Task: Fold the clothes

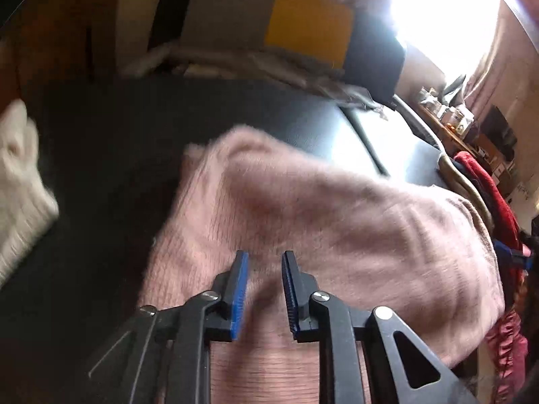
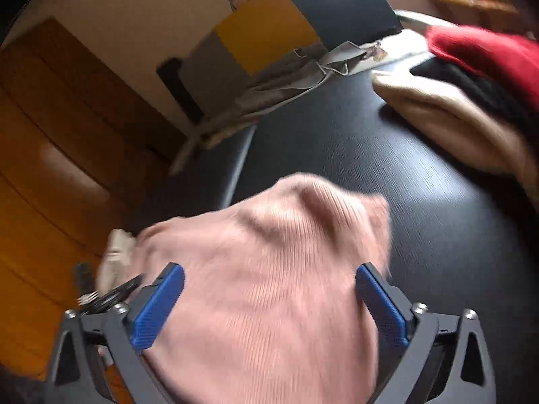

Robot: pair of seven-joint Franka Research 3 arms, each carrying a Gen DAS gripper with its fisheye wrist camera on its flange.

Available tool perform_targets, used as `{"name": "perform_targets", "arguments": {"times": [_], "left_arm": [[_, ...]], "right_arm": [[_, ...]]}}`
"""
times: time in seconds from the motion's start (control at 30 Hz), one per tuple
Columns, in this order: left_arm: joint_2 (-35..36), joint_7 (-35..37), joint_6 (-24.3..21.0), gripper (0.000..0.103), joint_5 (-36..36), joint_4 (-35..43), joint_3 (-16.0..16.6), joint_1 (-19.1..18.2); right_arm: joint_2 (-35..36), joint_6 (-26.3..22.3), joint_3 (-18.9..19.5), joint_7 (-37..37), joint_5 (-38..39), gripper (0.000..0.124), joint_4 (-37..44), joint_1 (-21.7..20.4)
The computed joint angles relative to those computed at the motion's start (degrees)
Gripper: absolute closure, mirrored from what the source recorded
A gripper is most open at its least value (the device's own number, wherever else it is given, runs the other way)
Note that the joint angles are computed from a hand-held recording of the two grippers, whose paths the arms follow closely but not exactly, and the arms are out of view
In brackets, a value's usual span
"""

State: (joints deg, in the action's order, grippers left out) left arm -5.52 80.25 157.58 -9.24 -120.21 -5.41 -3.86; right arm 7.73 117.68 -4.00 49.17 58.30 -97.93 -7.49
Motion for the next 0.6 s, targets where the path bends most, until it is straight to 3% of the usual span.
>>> {"name": "perform_targets", "arguments": {"times": [0.07,0.13,0.27,0.43,0.5,0.6], "left_arm": [[-0.3,12.7,2.5,0.079,-12.5,1.2,0.4,-4.4],[1.5,25.4,-0.2,0.078,-23.2,5.1,-0.1,-8.0],[8.0,38.5,-7.9,0.076,-29.6,14.6,-5.3,-10.0],[18.0,31.9,-12.9,0.076,-18.1,25.0,-10.0,-11.1],[22.4,28.8,-15.6,0.076,-13.7,30.0,-11.2,-11.8],[25.1,29.5,-16.1,0.076,-16.2,31.5,-13.9,-9.0]], "right_arm": [[-3.1,-5.0,-1.4,-2.2,2.3,0.021,-4.1,-2.1],[-5.7,-8.8,-3.0,-3.6,3.1,0.021,-8.0,-3.3],[-5.0,-14.1,-5.0,-4.3,5.8,0.021,-9.5,-4.3],[-2.8,-21.0,-4.6,-5.6,9.9,0.021,-8.9,-5.8],[-1.4,-27.4,-4.6,-7.4,14.7,0.021,-8.2,-7.1],[0.8,-34.8,-4.0,-9.4,12.8,0.021,-4.7,-8.0]]}}
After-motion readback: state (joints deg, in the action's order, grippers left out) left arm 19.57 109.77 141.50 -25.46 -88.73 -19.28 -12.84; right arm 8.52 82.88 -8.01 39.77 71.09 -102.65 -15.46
